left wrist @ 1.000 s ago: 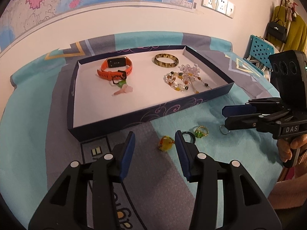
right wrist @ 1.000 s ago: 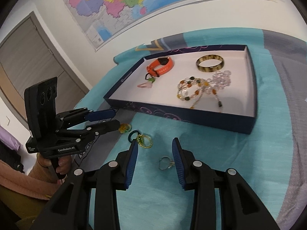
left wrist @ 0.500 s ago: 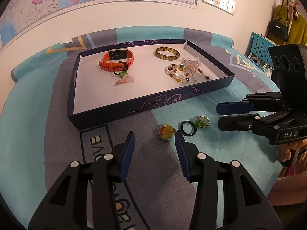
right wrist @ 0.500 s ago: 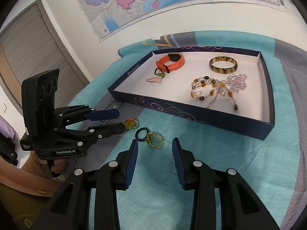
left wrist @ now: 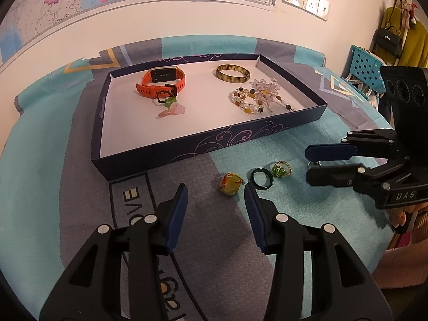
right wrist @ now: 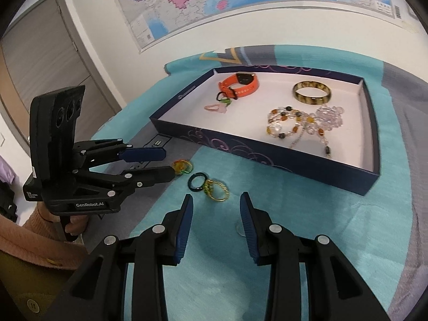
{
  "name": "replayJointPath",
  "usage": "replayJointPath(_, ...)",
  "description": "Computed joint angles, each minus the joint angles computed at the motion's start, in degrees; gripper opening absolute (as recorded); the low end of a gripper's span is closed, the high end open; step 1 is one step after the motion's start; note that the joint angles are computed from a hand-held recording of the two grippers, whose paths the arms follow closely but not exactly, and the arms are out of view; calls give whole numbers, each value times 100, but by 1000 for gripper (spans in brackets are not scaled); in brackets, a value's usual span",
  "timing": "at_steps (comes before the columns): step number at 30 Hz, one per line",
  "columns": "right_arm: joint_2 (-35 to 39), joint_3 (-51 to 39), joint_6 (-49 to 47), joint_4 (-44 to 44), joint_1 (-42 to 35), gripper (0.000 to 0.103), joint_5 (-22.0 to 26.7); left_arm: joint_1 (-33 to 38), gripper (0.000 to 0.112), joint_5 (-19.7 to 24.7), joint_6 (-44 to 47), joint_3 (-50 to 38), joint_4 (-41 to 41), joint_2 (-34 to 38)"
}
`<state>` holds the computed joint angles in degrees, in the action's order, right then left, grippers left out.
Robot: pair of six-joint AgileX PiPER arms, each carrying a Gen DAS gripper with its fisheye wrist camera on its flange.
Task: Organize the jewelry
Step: 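Move right tool to green-stone gold ring while left tool approaches amber pendant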
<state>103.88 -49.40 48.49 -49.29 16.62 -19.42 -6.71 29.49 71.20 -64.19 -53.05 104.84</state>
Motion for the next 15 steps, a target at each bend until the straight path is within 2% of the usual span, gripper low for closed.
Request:
replayJointPath(8,-118,230,-198,324,-245,34,-134,-6,44,37,62,19,-70,-15)
replayJointPath(15,-120,273,-236,386,-247,35,-63,-57,44,46,24,12,-62,-19)
